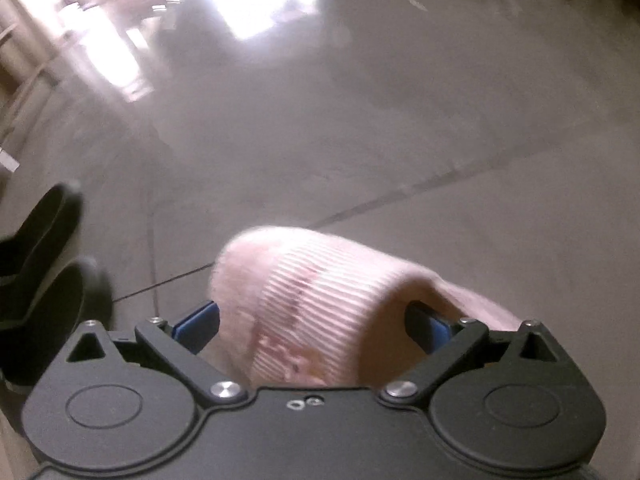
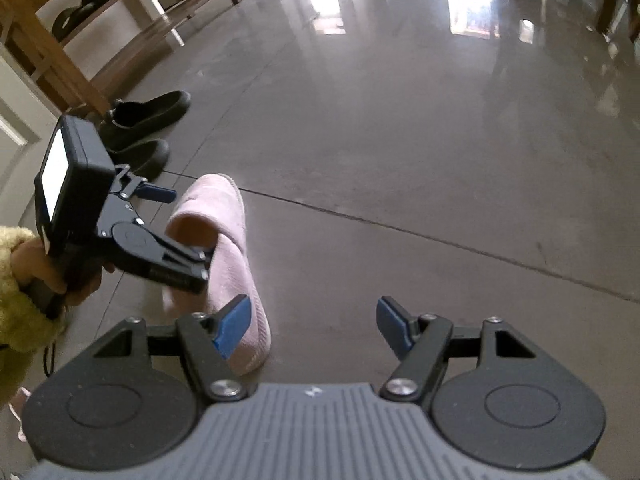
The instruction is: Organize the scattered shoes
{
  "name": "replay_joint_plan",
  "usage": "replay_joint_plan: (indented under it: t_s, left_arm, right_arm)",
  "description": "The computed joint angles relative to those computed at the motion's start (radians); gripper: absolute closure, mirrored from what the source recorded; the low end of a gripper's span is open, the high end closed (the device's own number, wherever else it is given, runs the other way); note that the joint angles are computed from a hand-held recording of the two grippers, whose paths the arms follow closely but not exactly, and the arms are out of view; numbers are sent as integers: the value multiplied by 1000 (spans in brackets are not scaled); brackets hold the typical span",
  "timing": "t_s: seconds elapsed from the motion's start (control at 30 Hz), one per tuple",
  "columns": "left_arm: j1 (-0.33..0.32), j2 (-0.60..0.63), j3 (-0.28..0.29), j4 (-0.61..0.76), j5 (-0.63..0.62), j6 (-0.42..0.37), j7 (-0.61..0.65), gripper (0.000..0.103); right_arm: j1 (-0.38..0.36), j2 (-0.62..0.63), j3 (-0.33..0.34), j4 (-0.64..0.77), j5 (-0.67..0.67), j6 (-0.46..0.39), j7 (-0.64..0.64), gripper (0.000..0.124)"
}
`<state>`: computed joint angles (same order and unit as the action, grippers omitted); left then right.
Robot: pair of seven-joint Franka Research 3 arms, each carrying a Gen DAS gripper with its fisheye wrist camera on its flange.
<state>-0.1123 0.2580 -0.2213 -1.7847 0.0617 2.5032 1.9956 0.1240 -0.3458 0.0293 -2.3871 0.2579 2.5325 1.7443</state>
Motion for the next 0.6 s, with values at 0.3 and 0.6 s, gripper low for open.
replay_joint_plan:
  t_s: [0.3, 0.6]
  left_arm:
    - [-28, -65, 27, -125, 174, 118, -226, 99]
    - [-40, -152, 49, -174, 137, 20, -559, 99]
  right_arm:
    - [17, 3, -11, -14, 42, 8, -26, 51]
    - [22, -7, -11, -26, 56, 29, -71, 51]
